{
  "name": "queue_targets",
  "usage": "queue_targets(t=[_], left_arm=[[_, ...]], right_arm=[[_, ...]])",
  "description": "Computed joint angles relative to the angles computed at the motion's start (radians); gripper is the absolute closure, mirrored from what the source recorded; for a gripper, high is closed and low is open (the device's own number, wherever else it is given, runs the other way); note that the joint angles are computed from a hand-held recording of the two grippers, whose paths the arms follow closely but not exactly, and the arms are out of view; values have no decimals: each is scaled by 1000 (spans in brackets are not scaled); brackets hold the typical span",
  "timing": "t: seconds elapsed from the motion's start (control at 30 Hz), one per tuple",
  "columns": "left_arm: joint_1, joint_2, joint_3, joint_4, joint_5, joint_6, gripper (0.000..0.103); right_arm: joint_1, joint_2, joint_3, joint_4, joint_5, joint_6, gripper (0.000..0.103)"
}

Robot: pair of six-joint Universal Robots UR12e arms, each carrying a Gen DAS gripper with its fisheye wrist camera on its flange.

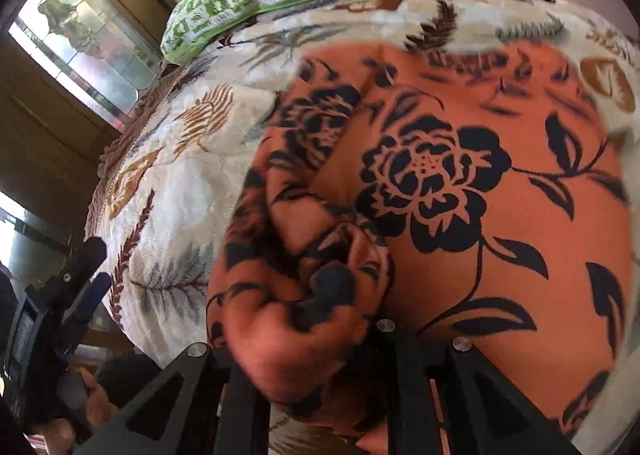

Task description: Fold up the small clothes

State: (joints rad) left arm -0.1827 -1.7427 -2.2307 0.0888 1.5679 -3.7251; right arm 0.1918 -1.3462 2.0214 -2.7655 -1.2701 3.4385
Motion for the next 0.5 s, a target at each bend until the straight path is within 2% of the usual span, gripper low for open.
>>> queue_targets(t=[0.07, 0.2, 0.23, 0.27, 0.3, 0.33, 0.43, 0.5], left_arm=[[0, 0, 1, 4, 7, 9, 13], [6, -4, 3, 0, -28, 2, 13], [6, -5, 3, 7, -30, 1, 13], [7, -5, 1, 14, -31, 0, 13], [8, -4, 1, 17, -32, -1, 13], [9, -2, -3, 22, -33, -1, 13], [8, 10, -8, 18, -38, 13, 13], [9, 20, -4, 9, -106, 38, 13]], right_arm=[[-4, -19, -5, -5, 9, 2, 84], [2, -36, -11, -62, -1, -5, 83], [9, -28, -22, -35, 8, -43, 72], [12, -12, -42, 34, 48, -94, 39], [7, 7, -40, 65, 130, -112, 30], [-3, 5, -23, 54, 184, -101, 28], [-39, -20, 53, -110, 262, 10, 28], [-75, -45, 96, -202, 284, 79, 28]])
